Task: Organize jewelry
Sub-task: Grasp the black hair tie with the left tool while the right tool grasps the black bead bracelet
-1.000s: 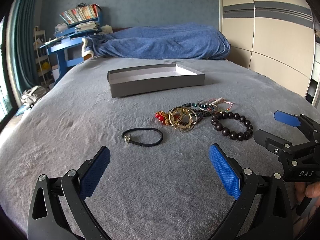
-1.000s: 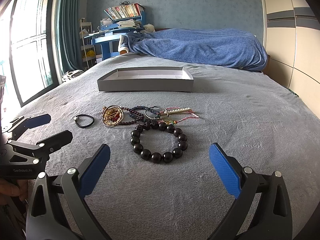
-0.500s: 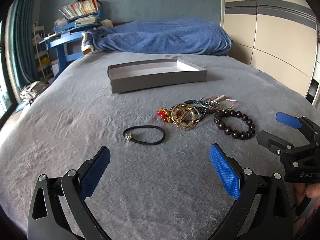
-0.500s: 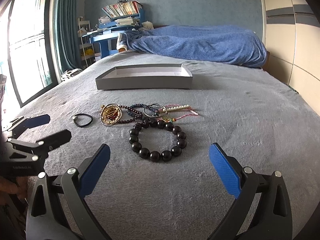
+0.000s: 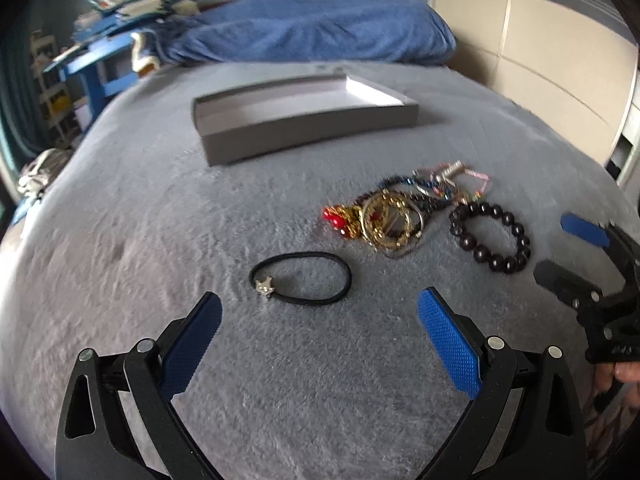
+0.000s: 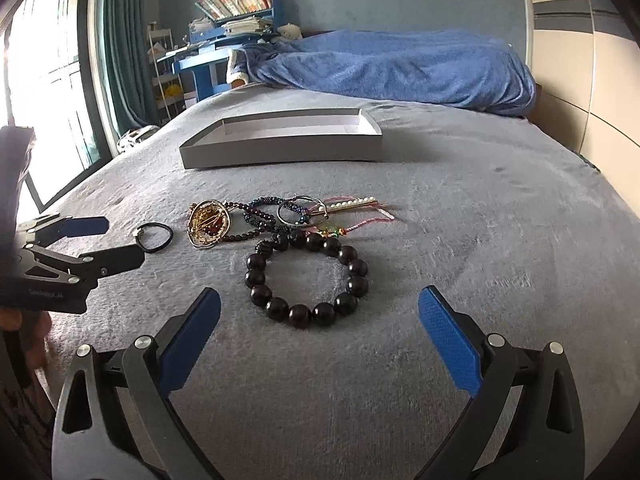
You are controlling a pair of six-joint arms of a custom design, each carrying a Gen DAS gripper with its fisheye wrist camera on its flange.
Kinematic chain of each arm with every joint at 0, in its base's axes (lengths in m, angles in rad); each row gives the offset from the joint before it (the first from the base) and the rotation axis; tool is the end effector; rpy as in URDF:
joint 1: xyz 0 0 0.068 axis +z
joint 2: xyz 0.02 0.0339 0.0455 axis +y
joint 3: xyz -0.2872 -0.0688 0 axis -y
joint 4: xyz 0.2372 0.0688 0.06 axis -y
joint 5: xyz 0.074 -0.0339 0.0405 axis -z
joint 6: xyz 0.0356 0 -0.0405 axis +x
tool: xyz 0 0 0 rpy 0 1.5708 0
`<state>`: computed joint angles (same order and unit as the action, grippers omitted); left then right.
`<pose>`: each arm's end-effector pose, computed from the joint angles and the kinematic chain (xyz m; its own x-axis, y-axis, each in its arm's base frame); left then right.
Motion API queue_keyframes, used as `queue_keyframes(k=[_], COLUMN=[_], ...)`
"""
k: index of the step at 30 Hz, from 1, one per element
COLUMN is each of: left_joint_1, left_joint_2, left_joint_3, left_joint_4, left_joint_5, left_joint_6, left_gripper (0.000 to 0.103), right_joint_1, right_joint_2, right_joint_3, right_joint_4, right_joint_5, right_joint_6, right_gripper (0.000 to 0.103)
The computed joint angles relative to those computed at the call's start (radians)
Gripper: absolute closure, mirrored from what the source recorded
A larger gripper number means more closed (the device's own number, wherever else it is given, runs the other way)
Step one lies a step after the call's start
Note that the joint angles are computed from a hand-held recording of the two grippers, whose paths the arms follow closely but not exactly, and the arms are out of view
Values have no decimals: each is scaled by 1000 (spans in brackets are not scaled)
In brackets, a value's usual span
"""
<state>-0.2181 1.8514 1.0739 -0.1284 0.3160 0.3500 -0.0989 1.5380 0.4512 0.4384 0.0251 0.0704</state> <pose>0.3659 -0.0924 0.1810 -0.5870 0.4639 -0.6634 0.6325 0.7743 -0.0182 0.2600 -0.0267 0.1523 -0.5911 0.1293 -0.7961 0.1606 0.9862 0.0409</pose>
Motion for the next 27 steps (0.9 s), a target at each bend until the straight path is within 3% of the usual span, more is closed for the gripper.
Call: queue_keyframes(k=[7, 9, 12, 17, 19, 21, 27], left_joint_1=[1, 3, 4, -8, -11, -14, -4], left_joint_2=[50, 78, 138, 172, 166, 158, 136], left_joint_3=[102, 147, 235, 260, 240, 224, 193], left_joint_4=[-51, -91, -173, -192, -172, -157, -136], left_joint_5=[-43, -44, -32, -49, -50, -52, -25], left_joint_6=[25, 28, 29, 43, 46, 46, 52], left_gripper=[8, 28, 52, 64, 72, 86, 91], right_joint_1=[-34, -48, -60, -59, -52, -45, -31], right_joint_2=[45, 48, 68, 122, 144, 160, 173], right_joint_3=[79, 88, 120, 167, 191, 207, 207], right_joint_4=[-66, -76, -113, -155, -182, -200, -191], right_joint_5=[-33, -36, -31, -20, -11, -6, 1], right_joint_6=[13, 27, 32, 25, 16, 9, -9], right_gripper=[5, 6, 23, 40, 51, 60, 88])
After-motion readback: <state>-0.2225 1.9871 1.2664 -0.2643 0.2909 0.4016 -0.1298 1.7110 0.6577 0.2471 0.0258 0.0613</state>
